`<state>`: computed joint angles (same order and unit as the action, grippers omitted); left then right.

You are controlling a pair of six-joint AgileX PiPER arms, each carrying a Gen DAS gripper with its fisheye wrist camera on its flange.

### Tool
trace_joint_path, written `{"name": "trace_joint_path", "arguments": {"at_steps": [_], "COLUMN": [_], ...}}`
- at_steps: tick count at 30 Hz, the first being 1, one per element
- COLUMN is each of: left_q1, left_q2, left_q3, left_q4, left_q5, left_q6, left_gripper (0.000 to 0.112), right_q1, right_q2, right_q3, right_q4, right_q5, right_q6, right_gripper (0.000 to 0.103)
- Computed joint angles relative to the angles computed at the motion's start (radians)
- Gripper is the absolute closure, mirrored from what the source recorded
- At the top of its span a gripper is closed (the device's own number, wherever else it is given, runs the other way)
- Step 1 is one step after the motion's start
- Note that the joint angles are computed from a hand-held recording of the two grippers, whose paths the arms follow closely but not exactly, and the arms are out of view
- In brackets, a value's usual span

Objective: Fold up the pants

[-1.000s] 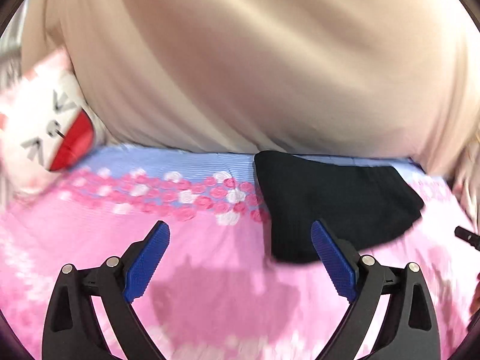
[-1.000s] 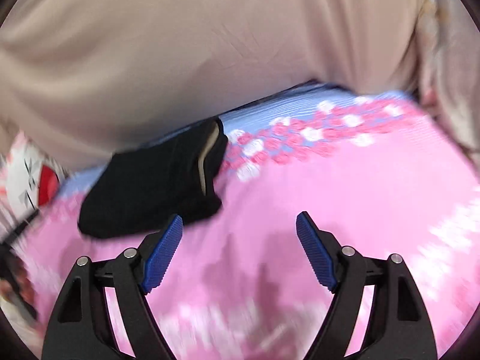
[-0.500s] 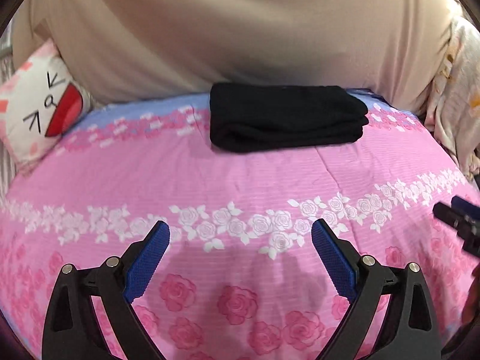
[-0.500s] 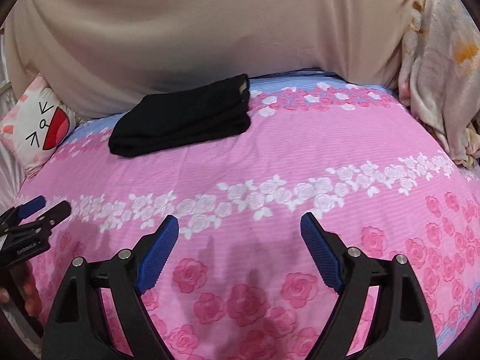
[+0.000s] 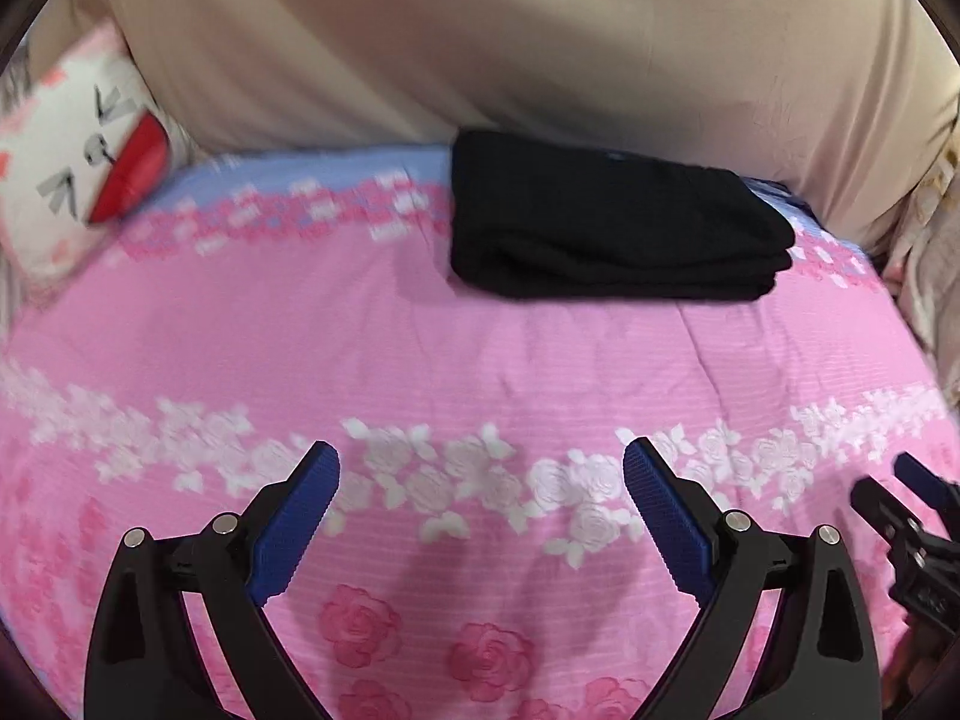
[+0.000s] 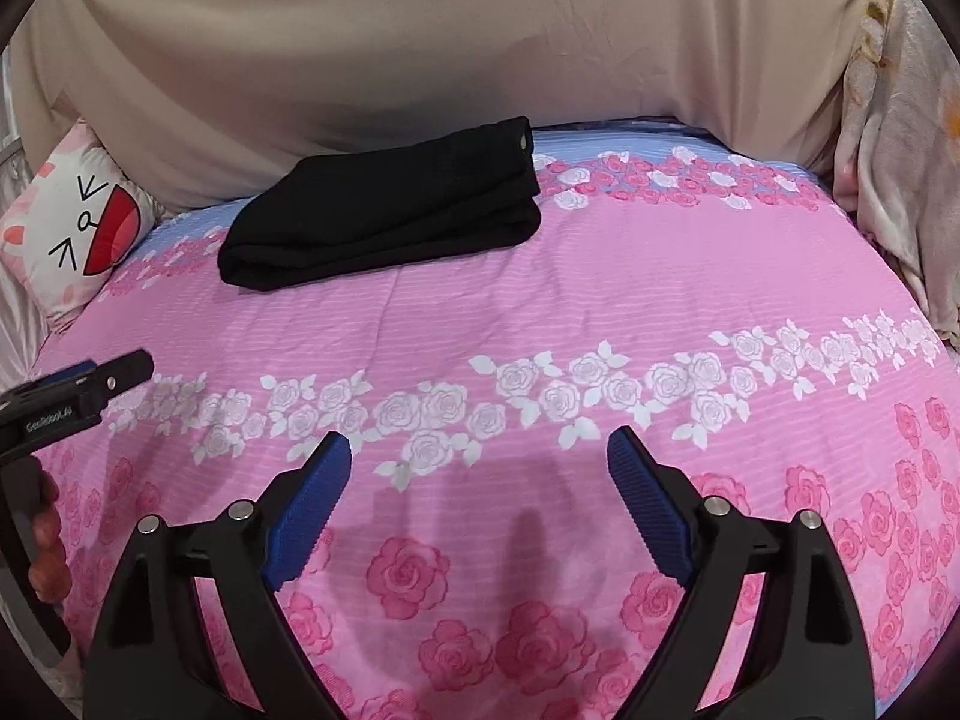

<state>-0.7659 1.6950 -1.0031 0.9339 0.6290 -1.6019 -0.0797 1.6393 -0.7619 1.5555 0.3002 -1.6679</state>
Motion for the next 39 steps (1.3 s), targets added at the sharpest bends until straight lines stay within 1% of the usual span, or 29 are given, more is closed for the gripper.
{"name": "trace_joint_path", "arguments": {"at_steps": [2, 4, 5, 7, 12, 16, 19, 24, 25, 26, 28, 30, 36, 39], "left_q1": [0.016, 0.014, 0.005, -0.008, -0.007, -0.014, -0.022, -0.061, -0.066, -0.072, -0.081, -0.091, -0.112, -0.116], "left_q2": [0.012, 0.029, 0.045, 0.074, 0.127, 0.153, 0.127, 0.099, 0.093, 0.088, 0.083, 0.073, 0.039, 0.028], "left_q3": [-0.002, -0.016, -0.036, -0.073, -0.151, -0.204, -0.198, -0.214, -0.216, -0.223, -0.234, -0.237, -0.237, -0.238], "left_q4": [-0.015, -0.001, 0.008, 0.025, -0.007, -0.04, -0.042, -0.012, -0.01, -0.013, -0.015, -0.004, 0.01, 0.013], "left_q5": [-0.028, -0.02, 0.008, 0.045, 0.086, 0.158, 0.158, 0.219, 0.225, 0.236, 0.253, 0.262, 0.268, 0.27], "left_q6": [0.004, 0.002, 0.004, 0.015, 0.085, 0.134, 0.156, 0.16, 0.166, 0.175, 0.181, 0.179, 0.172, 0.167], "left_gripper": [0.018, 0.018, 0.018, 0.018, 0.018, 0.018, 0.018, 0.018, 0.018, 0.018, 0.018, 0.018, 0.018, 0.018], "right_q1": [-0.007, 0.001, 0.007, 0.025, 0.057, 0.077, 0.09, 0.113, 0.121, 0.127, 0.142, 0.154, 0.161, 0.157], "right_q2": [0.023, 0.05, 0.061, 0.071, 0.079, 0.069, 0.046, -0.007, -0.019, -0.027, -0.047, -0.063, -0.093, -0.096], "right_q3": [-0.024, -0.047, -0.059, -0.066, -0.067, -0.061, -0.055, -0.055, -0.056, -0.057, -0.053, -0.05, -0.046, -0.051], "right_q4": [-0.023, -0.046, -0.079, -0.074, -0.064, -0.069, -0.037, 0.014, 0.024, 0.044, 0.125, 0.15, 0.187, 0.174], "right_q5": [0.012, 0.011, 0.01, -0.002, -0.011, -0.034, -0.064, -0.106, -0.118, -0.127, -0.147, -0.161, -0.168, -0.16], "right_q6": [0.026, 0.068, 0.103, 0.107, 0.106, 0.135, 0.123, 0.104, 0.099, 0.08, 0.003, -0.019, -0.057, -0.04], "right_gripper": [0.018, 0.018, 0.018, 0.018, 0.018, 0.018, 0.018, 0.018, 0.015, 0.012, 0.012, 0.012, 0.012, 0.012]}}
